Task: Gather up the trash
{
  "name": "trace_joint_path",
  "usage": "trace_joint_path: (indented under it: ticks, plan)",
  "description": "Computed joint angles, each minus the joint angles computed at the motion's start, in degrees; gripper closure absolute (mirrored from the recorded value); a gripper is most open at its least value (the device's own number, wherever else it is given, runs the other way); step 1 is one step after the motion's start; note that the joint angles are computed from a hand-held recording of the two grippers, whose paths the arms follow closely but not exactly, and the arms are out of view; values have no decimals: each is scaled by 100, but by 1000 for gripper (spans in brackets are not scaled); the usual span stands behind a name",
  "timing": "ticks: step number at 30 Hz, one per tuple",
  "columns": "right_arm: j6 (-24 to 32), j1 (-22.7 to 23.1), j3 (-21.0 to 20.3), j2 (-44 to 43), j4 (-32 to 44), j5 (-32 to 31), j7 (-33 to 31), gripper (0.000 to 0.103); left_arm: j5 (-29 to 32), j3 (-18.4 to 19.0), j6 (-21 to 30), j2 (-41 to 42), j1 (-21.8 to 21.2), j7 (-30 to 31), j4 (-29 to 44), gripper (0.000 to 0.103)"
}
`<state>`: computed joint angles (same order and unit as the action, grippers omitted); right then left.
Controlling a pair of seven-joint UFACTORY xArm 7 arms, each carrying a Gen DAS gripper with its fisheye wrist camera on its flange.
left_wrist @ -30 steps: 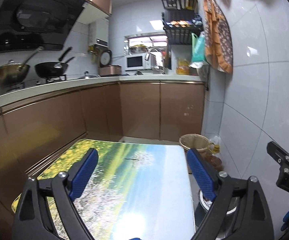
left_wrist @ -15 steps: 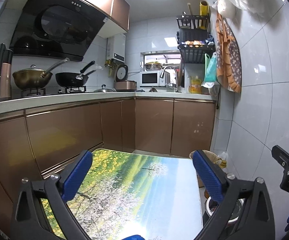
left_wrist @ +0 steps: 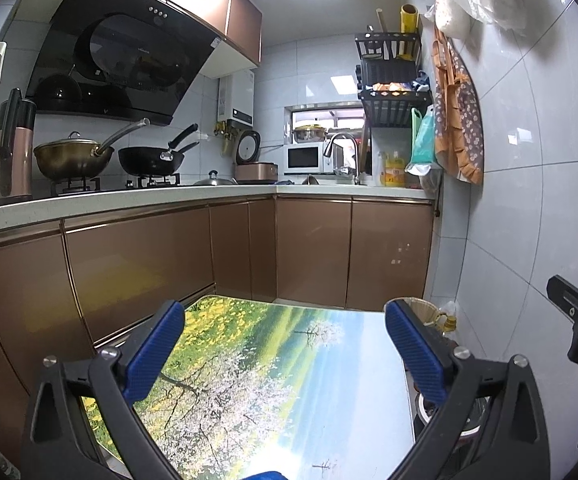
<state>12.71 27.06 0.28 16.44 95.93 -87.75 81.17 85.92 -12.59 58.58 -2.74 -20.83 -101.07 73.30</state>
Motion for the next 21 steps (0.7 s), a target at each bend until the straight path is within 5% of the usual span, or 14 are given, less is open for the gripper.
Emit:
trace_joint_path:
  ticks: [21]
  plan:
    - [15,-127,101,-100,-187,-198,309,0,-98,4,120,22,-61,3,-65,2]
